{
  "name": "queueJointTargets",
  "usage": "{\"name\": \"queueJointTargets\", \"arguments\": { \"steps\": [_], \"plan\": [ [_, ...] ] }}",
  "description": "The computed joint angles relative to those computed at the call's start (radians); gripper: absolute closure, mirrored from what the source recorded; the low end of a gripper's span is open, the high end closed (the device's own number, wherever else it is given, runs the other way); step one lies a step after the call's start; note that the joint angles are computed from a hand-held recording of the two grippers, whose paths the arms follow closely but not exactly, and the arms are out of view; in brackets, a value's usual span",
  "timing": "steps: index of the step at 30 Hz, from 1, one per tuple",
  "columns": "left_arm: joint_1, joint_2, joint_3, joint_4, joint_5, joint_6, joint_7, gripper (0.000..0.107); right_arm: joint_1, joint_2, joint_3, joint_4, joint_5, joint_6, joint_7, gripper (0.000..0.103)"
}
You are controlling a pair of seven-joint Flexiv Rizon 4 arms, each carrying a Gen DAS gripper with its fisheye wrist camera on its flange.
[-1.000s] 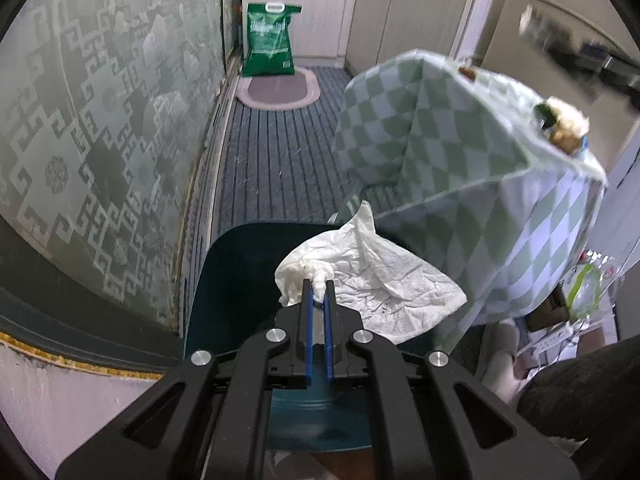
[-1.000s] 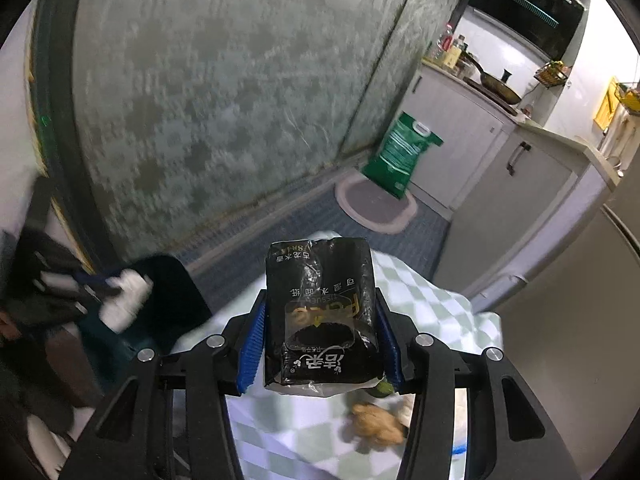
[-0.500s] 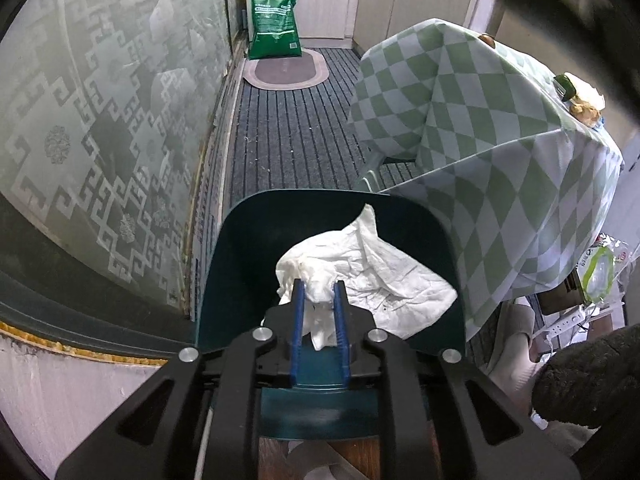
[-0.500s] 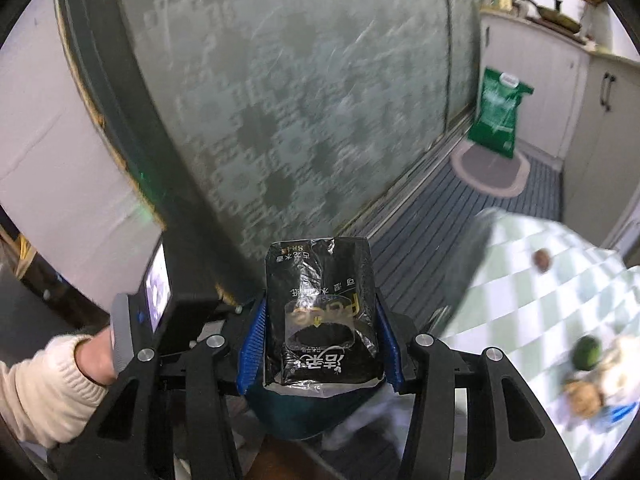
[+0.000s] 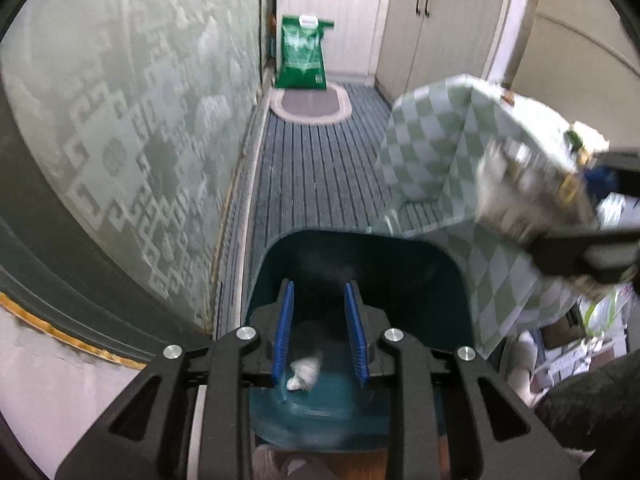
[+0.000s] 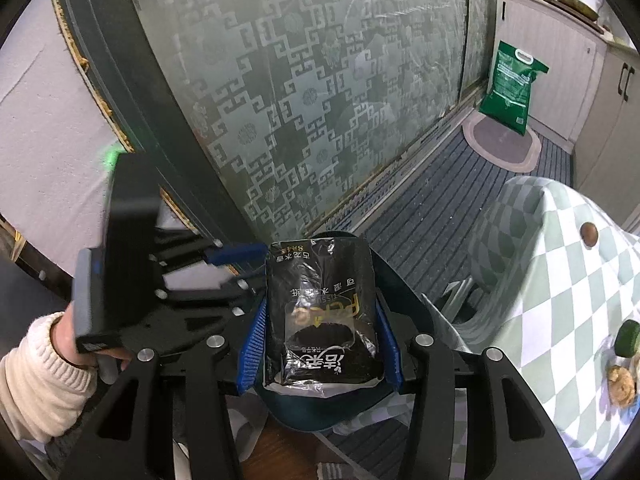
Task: Collect trash
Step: 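Carry tissue and black bag over the teal bin with both grippers, then open both grippers to drop tissue and black bag into the bin, then move the left gripper back to the table and grasp the bread roll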
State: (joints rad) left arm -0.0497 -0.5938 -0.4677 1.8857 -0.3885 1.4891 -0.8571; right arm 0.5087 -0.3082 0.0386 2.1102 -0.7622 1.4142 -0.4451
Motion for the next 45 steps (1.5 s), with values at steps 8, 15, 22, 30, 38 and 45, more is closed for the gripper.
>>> {"name": "queueJointTargets", "arguments": {
  "steps": [8,15,22,30,38,45],
  "plan": [
    [0.233,-0.039,-0.299,0.078,0.043,0.182,0.005,0.078,-0.029,-0.048,0.079,-0.031,0.171,-0.013,-0.130,0.053],
    [0.342,-0.102,-0.435,0.086,0.156,0.260,-0.058,0.068,-0.031,-0.080,0.121,-0.052,0.302,-0.039,-0.229,0.051],
    [0.448,-0.189,-0.576,0.103,0.318,0.373,-0.125,0.054,0.001,-0.083,0.101,-0.047,0.355,-0.003,-0.260,0.043],
    [0.482,-0.266,-0.650,0.073,0.459,0.406,-0.222,0.048,0.160,0.009,-0.162,0.059,0.096,0.108,-0.043,0.043],
    [0.440,-0.280,-0.645,0.023,0.556,0.369,-0.312,0.047,0.212,0.165,-0.440,0.180,-0.516,0.151,0.454,0.043],
    [0.360,-0.281,-0.618,-0.016,0.587,0.334,-0.329,0.047,0.067,0.306,-0.383,0.261,-0.731,0.064,0.619,0.043]
  ]
}}
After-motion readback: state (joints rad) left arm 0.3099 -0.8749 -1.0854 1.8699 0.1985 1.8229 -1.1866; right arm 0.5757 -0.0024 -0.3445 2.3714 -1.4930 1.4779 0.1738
